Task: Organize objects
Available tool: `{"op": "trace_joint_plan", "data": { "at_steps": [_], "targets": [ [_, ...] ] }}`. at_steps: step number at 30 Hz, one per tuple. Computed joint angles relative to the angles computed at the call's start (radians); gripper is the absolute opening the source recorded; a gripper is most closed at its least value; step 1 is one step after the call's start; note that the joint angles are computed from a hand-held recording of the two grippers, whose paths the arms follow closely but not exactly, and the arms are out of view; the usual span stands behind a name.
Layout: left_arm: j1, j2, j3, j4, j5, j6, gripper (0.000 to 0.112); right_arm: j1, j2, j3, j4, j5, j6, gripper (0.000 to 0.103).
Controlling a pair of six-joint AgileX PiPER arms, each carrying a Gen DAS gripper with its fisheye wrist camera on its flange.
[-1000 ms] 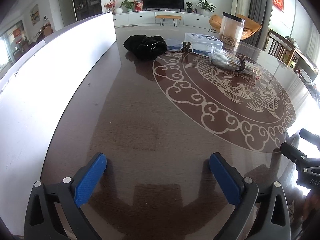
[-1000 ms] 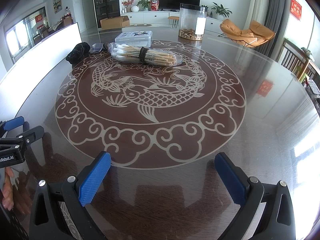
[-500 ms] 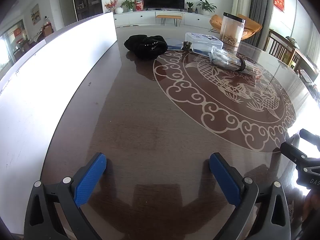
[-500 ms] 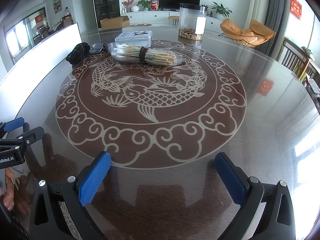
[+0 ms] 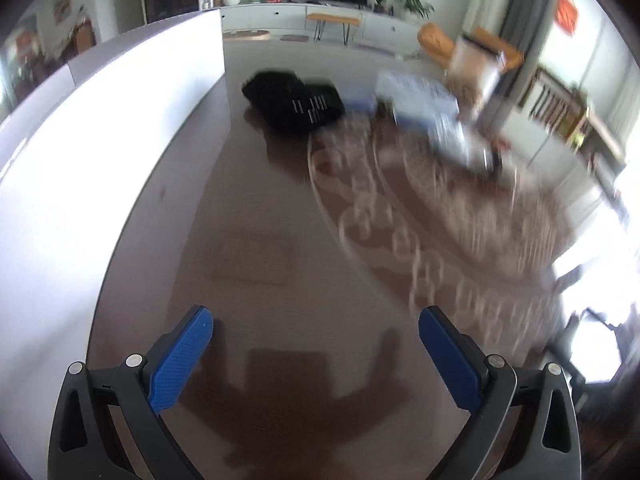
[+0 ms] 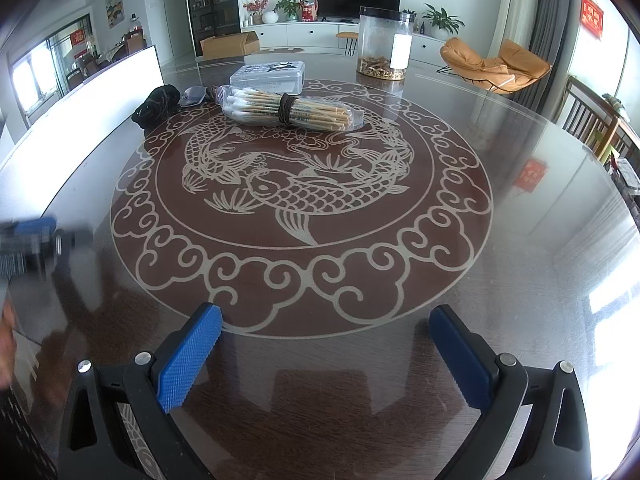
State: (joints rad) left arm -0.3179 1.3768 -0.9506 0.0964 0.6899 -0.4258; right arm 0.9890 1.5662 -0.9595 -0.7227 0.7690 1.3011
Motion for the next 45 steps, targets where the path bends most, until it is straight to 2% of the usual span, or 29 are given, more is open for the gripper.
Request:
{"op": "trace_joint_plan", "data": {
  "at_steps": [4, 9, 13, 14, 15, 16, 17, 20, 24, 28, 29, 30, 32, 34, 37, 41, 43, 45],
  "targets": [
    [0.116, 0.161, -0.243, -0.107, 0.042, 0.131, 0.103, 0.000, 0.000, 0.000, 0.000, 0.001, 0.000, 0.103],
    [0.157, 0.389, -0.553, -0.092, 0.148, 0.137, 0.103, 0.002, 0.000, -0.001, -0.001, 0.002, 0.002, 0.103],
    [0.164, 0.500, -0.664, -0.045, 0.179, 0.073, 0.103, 0.004, 0.001, -0.002, -0.002, 0.005, 0.004, 0.103],
    [0.168, 0.515, -0.677, -0.045, 0.175, 0.066, 0.096, 0.004, 0.002, -0.003, -0.002, 0.006, 0.003, 0.103],
    [0.176, 0.523, -0.680, -0.066, 0.159, 0.082, 0.073, 0.006, 0.002, -0.003, -0.004, 0.007, 0.004, 0.103],
    [0.185, 0.527, -0.680, -0.104, 0.153, 0.117, 0.060, 0.007, 0.002, -0.004, -0.004, 0.009, 0.006, 0.103],
    [0.188, 0.528, -0.677, -0.127, 0.152, 0.142, 0.039, 0.008, 0.003, -0.004, -0.005, 0.010, 0.007, 0.103],
    [0.151, 0.459, -0.570, -0.074, 0.101, 0.151, 0.037, 0.009, 0.003, -0.004, -0.006, 0.010, 0.008, 0.103],
    [0.112, 0.226, -0.271, -0.123, 0.046, 0.233, 0.037, 0.009, 0.003, -0.003, -0.005, 0.010, 0.008, 0.103],
    [0.050, -0.046, 0.016, -0.124, 0.025, 0.210, 0.039, 0.011, 0.003, -0.004, -0.007, 0.012, 0.010, 0.103],
    [0.030, -0.090, 0.060, -0.101, 0.023, 0.177, 0.048, 0.010, 0.003, -0.003, -0.006, 0.011, 0.010, 0.103],
    [0.008, -0.126, 0.097, -0.069, 0.024, 0.139, 0.066, 0.010, 0.002, -0.002, -0.006, 0.010, 0.009, 0.103],
    [-0.031, -0.146, 0.134, -0.007, 0.013, 0.070, 0.086, 0.010, 0.003, -0.003, -0.006, 0.010, 0.010, 0.103],
    [-0.044, -0.142, 0.151, 0.045, -0.004, 0.033, 0.087, 0.010, 0.002, -0.002, -0.006, 0.010, 0.009, 0.103],
    [-0.075, -0.111, 0.140, 0.167, 0.017, -0.050, 0.087, 0.010, 0.002, -0.002, -0.006, 0.010, 0.010, 0.103],
    [-0.048, -0.105, 0.157, 0.187, -0.017, -0.072, 0.103, 0.010, 0.002, -0.002, -0.006, 0.010, 0.011, 0.103],
    [-0.059, -0.137, 0.211, 0.239, -0.082, -0.116, 0.103, 0.010, 0.002, -0.002, -0.006, 0.010, 0.010, 0.103],
    [-0.057, -0.134, 0.205, 0.232, -0.083, -0.109, 0.103, 0.010, 0.001, -0.002, -0.006, 0.010, 0.010, 0.103]
  ]
}}
